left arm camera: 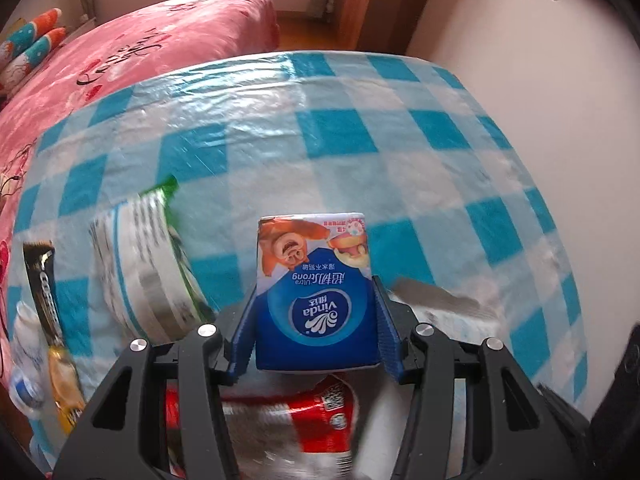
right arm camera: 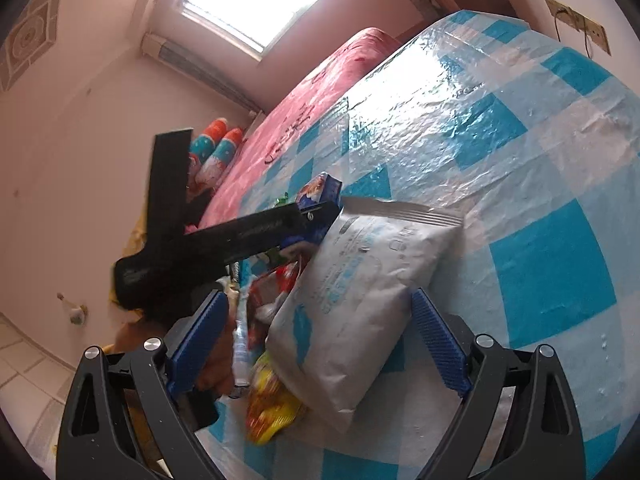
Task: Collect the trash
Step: 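Grasp and lift the white feather-print bag with right tool while left tool holds the tissue pack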
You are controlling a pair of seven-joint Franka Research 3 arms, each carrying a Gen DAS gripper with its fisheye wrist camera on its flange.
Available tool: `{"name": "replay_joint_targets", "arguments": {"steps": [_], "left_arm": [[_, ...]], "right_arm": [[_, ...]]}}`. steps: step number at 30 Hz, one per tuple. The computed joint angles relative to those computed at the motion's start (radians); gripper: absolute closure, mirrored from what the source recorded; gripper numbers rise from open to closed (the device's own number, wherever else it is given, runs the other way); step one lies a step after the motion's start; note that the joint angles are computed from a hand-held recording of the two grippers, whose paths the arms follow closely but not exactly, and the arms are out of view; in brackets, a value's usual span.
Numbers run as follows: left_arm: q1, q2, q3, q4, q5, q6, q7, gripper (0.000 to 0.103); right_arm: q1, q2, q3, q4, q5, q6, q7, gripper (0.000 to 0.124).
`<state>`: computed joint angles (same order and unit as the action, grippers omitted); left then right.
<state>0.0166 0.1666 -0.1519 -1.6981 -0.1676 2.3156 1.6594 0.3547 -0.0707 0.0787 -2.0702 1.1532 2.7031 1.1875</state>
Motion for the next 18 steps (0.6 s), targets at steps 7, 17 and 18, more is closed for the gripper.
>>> {"name": "replay_joint_targets", "arguments": {"steps": [7, 17, 18], "left_arm": [[0.009, -0.095, 0.014, -0.13, -0.083, 0.101, -0.025, 0.05], [-0.008, -0.224, 0.059, -0.27, -0.123, 0.276, -0.07, 0.05], [-0.011, -0.235, 0.064, -0.281, -0.139, 0.283, -0.062, 0.05]], "right_arm": [[0.008, 0.023, 0.021, 0.017, -0.235, 0.03, 0.133, 0.032], [0.017, 0.074, 0.039, 0.056, -0.576, 0.063, 0.32, 0.029], [0.018, 0.078, 0.039, 0.061, -0.614, 0.061, 0.341, 0.029]]}}
